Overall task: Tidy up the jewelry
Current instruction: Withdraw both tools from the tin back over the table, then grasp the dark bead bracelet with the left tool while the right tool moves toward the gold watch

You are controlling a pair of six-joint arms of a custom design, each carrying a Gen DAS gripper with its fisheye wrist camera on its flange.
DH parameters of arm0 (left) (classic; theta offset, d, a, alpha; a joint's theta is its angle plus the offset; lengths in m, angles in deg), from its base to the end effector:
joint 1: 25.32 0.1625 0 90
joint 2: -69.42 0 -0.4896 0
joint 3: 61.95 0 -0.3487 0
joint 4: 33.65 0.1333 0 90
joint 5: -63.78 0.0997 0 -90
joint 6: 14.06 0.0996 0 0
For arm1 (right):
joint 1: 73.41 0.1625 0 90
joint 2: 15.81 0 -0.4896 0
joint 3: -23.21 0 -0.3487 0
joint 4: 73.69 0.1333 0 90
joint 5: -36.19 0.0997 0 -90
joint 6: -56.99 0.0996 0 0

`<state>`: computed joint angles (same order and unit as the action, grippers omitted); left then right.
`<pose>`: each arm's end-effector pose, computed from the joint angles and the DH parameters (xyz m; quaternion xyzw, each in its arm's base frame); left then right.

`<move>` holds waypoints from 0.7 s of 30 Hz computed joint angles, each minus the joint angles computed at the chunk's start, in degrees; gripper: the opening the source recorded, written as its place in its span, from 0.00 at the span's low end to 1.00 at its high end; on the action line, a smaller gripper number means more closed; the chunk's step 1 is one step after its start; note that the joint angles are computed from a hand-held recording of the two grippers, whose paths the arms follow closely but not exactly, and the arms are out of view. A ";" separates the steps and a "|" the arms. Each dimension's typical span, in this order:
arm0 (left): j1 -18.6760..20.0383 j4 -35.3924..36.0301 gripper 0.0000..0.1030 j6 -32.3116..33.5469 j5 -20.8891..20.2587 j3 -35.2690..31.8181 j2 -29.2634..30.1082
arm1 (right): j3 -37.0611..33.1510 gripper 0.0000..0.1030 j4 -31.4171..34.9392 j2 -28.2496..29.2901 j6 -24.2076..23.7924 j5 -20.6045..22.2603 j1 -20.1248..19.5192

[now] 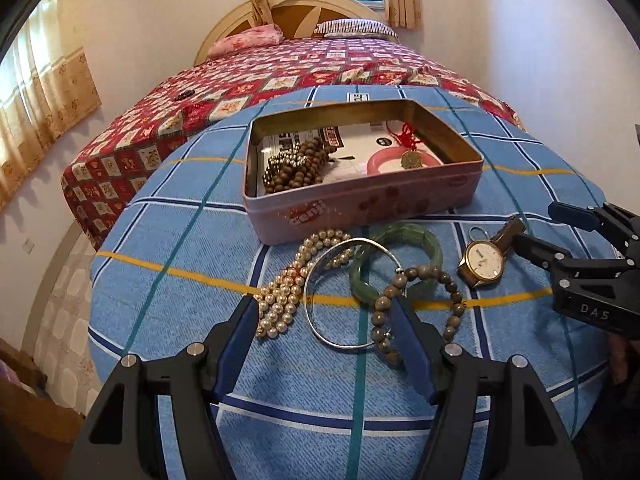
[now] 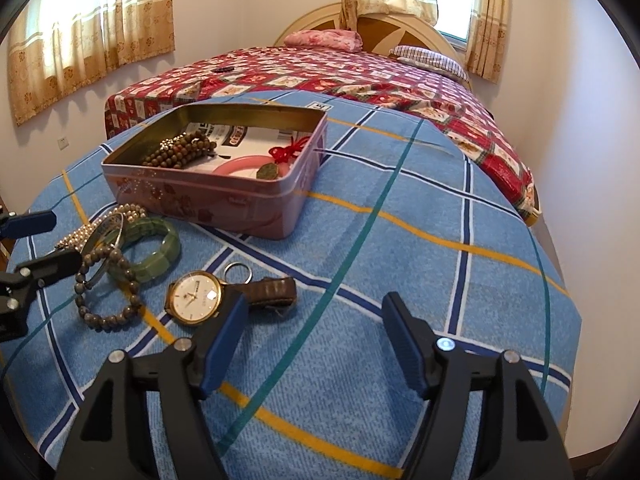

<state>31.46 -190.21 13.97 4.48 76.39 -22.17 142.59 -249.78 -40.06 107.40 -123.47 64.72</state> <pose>-0.0367 -0.3922 0.3511 0.4447 0.8406 -0.1775 0.2530 0.4051 -0.3095 -0.0336 0.0287 -0.8190 0.3893 0.4205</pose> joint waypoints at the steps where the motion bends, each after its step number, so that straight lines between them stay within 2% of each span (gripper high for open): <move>1: 0.17 0.03 0.66 -0.06 -0.08 -0.12 0.09 | -0.02 0.70 0.09 0.00 0.04 -0.03 0.01; 7: 1.37 1.54 0.63 -0.37 -2.07 -1.04 0.31 | -0.03 0.70 0.47 -0.05 0.10 -0.10 0.05; 12: 1.92 3.65 0.37 0.01 -3.98 -1.29 0.68 | -0.21 0.70 2.33 -0.32 0.91 0.03 0.01; 14: 1.99 5.02 0.15 0.28 -5.09 -1.57 0.42 | -0.27 0.70 2.61 -0.30 0.96 0.03 0.00; 15: 1.99 5.75 0.09 0.49 -5.64 -1.65 0.31 | -0.31 0.70 2.83 -0.31 1.00 -0.02 0.01; 21: 2.64 8.96 0.08 -0.10 -8.94 -3.61 -1.40 | -0.38 0.70 2.87 -0.30 1.08 0.06 0.01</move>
<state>34.10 -181.25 13.86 -4.46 72.78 -23.57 142.21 -246.91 -40.36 108.48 -123.41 64.73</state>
